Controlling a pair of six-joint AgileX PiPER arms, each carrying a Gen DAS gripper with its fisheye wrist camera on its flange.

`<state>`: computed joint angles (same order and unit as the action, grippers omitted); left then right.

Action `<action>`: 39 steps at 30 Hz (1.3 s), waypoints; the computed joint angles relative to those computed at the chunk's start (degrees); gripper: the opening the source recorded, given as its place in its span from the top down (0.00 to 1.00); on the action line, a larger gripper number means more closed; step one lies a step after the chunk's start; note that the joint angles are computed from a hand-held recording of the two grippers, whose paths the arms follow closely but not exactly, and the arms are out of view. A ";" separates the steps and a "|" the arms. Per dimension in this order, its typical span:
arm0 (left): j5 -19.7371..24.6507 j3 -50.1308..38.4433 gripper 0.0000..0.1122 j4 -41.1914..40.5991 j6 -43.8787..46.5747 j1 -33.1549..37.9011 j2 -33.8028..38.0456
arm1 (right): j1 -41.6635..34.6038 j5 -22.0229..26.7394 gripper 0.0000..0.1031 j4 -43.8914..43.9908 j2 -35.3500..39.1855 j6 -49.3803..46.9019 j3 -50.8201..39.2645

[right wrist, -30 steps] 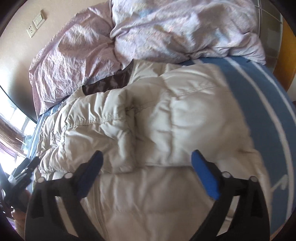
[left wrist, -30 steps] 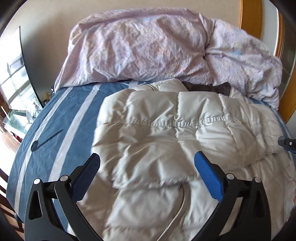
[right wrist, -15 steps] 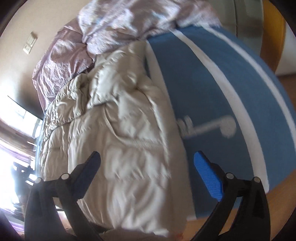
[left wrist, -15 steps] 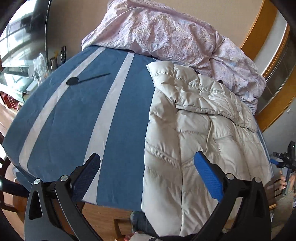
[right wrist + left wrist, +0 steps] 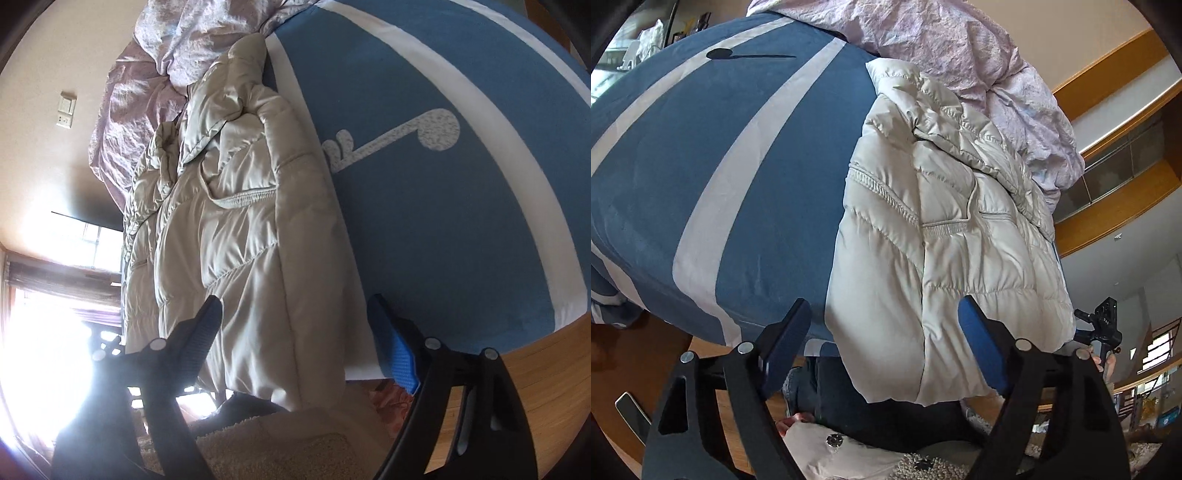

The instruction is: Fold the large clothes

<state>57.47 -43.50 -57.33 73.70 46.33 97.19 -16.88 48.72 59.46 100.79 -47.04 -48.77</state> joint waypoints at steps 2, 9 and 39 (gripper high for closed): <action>1.78 -0.50 0.28 0.47 -1.28 0.19 0.76 | 0.89 1.27 0.21 -0.54 0.31 -0.41 -0.42; 2.54 0.22 0.36 3.20 -5.66 -2.45 1.33 | 5.84 0.87 0.27 -3.01 -0.39 1.16 -1.31; 3.80 -9.01 0.93 -16.27 -4.85 -4.71 -9.11 | 15.06 -19.06 0.87 14.35 -15.97 -6.62 -1.69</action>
